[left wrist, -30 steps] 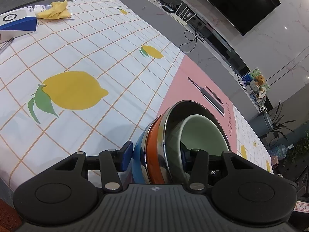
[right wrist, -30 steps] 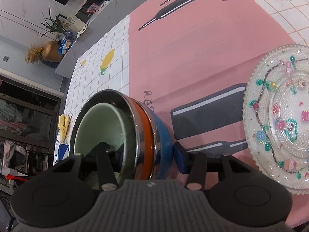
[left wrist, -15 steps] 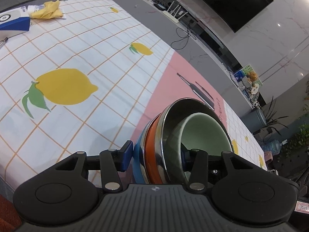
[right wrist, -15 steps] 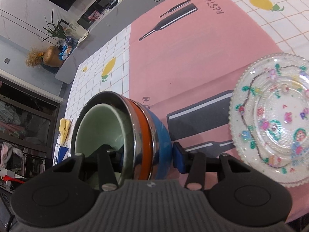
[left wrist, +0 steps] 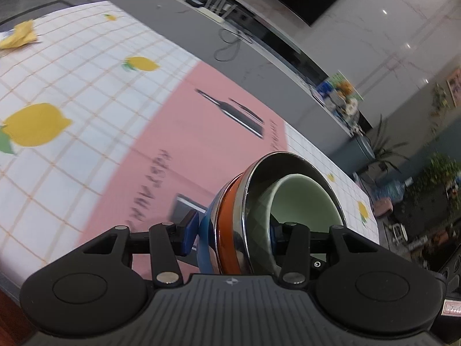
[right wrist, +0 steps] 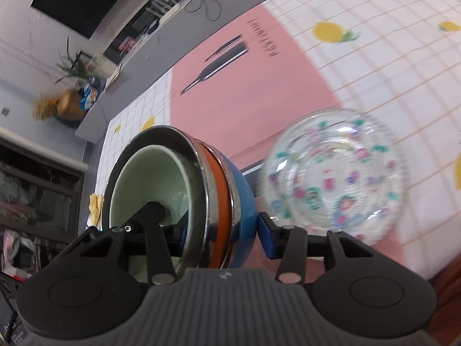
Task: Organize plates and bowls
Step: 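Lift the bowl stack and lower it onto the stacked plates, then open the left gripper to release the bowl stack and pull back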
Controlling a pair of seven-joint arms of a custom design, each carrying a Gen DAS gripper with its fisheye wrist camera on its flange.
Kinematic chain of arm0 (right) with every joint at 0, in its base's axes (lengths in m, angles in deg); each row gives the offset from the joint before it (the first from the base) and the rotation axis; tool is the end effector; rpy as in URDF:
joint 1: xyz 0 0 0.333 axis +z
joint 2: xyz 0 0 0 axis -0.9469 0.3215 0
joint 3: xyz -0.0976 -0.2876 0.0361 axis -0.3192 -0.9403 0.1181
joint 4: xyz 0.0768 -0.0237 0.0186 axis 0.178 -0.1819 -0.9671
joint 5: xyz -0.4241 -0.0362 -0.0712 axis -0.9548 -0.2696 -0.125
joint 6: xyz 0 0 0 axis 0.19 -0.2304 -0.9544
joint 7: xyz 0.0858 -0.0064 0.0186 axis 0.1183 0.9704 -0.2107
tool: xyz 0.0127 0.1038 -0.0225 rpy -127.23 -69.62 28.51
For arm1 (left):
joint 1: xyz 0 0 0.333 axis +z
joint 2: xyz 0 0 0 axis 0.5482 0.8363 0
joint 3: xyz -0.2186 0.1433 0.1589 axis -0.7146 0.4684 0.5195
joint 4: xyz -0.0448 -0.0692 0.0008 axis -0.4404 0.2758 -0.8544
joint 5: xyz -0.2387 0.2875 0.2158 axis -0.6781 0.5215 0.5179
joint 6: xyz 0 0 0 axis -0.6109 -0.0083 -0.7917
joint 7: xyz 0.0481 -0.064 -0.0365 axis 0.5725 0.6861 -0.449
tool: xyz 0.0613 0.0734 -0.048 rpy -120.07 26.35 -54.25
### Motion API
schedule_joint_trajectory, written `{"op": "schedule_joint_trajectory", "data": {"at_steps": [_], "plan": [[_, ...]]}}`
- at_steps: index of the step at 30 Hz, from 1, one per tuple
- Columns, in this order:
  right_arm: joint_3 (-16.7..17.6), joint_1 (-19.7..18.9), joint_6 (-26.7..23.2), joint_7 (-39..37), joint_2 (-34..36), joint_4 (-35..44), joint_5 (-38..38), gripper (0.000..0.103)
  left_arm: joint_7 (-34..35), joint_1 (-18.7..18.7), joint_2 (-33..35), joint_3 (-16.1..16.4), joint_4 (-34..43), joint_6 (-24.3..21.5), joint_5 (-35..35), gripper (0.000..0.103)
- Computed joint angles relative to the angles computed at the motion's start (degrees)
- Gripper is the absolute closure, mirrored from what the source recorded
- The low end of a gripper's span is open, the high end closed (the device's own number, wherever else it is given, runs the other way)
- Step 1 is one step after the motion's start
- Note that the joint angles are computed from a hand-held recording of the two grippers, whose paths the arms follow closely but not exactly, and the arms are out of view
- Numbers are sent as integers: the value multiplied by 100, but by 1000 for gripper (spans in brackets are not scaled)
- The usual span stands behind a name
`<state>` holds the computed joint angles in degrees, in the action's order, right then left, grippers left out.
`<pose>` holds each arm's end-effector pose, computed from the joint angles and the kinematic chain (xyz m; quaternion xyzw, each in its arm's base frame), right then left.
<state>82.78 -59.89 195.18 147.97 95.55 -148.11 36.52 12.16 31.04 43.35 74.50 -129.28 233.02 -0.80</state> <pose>0.6642 0.2237 0.5398 -0.6734 0.6428 0.1396 0.3374 0.5323 -0.1891 0.5662 -0.8325 0.3616 -0.3964 0.1381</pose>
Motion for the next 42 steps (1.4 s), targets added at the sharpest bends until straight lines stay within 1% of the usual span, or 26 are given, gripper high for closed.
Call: {"op": "schedule_joint_trajectory", "data": {"at_steps": [2,5,8,13,17,21,23,25,26,31,33,37,38,39,40,41,42], "plan": [[-59,-96,-52,-41,-18,0,42,57,110,-86,231,-19,240,-39,-54,51],[-135,-213,26,-124,-85,-99,85,57,254,-239,552,2,538,-69,-135,51],[-199,-335,37,-135,-61,-128,162,57,354,-384,882,27,884,-214,-99,51],[-228,-464,3,-14,94,-20,177,57,536,-615,1232,155,1208,-364,-228,51],[-206,-513,15,2,228,107,89,57,523,-720,1351,227,1310,-461,-284,51],[-157,-573,-47,9,375,235,152,57,406,-781,1410,254,1444,-675,-118,51],[-140,-592,-98,28,425,282,152,57,456,-802,1439,275,1454,-690,-186,51],[-147,-568,-50,78,428,272,35,57,589,-823,1475,292,1440,-655,-438,52],[-153,-555,-10,97,434,269,-33,56,539,-829,1468,296,1398,-573,-374,52],[-128,-592,36,75,440,244,-9,56,547,-869,1497,292,1495,-711,-241,52],[-117,-621,17,37,437,231,55,56,584,-876,1501,299,1510,-730,-288,52],[-105,-651,9,-78,389,171,167,51,774,-865,1489,322,1468,-605,-498,50],[-106,-633,52,-147,358,142,130,48,758,-863,1471,321,1457,-612,-452,48],[-104,-610,119,-243,317,104,88,38,726,-862,1466,315,1478,-665,-343,44],[-98,-583,219,-372,263,48,51,31,657,-863,1448,307,1490,-726,-183,39],[-95,-554,340,-500,212,-15,20,29,519,-864,1429,296,1517,-846,27,35],[-94,-522,482,-614,145,-99,-8,28,425,-862,1405,287,1528,-924,178,33]]}}
